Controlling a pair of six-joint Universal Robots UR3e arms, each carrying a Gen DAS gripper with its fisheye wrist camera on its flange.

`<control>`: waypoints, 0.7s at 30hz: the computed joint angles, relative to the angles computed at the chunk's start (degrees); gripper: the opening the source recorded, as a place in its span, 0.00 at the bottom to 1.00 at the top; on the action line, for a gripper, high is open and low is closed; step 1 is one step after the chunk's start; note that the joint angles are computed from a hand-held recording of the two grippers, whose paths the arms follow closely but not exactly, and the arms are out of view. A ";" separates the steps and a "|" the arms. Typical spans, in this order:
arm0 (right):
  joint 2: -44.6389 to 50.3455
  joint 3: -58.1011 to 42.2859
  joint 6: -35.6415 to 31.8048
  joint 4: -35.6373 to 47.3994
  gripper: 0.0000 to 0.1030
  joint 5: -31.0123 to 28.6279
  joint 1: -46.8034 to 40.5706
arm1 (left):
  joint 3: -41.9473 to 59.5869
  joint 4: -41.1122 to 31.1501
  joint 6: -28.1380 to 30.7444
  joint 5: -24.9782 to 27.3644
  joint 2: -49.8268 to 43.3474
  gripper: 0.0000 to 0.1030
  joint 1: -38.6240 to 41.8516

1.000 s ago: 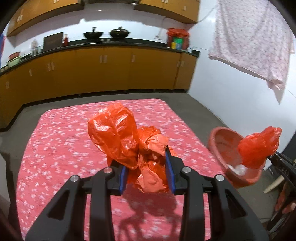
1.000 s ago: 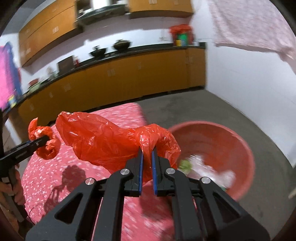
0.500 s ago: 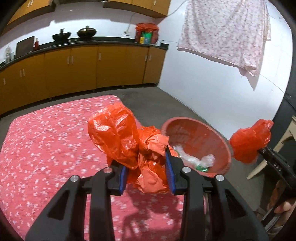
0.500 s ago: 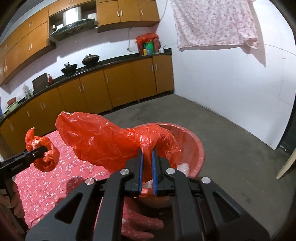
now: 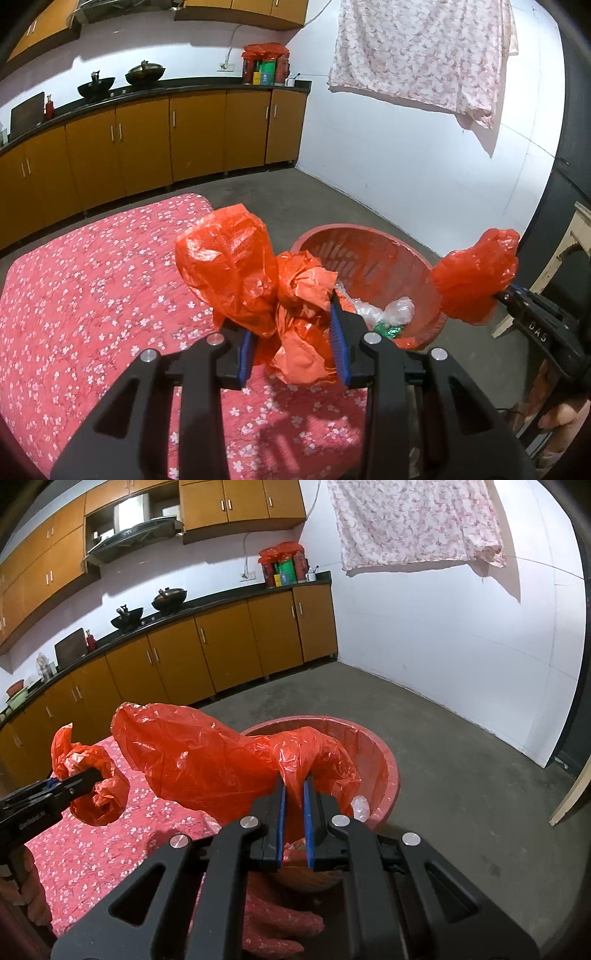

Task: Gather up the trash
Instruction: 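Carry both bags over the orange basket and open both tools to drop them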

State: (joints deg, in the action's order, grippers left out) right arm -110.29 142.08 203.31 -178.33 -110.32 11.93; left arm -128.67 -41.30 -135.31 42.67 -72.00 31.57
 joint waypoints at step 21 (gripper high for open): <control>1.41 1.06 0.20 -2.18 0.09 0.75 -1.36 | 3.83 4.93 -4.78 1.72 -7.25 0.34 -6.90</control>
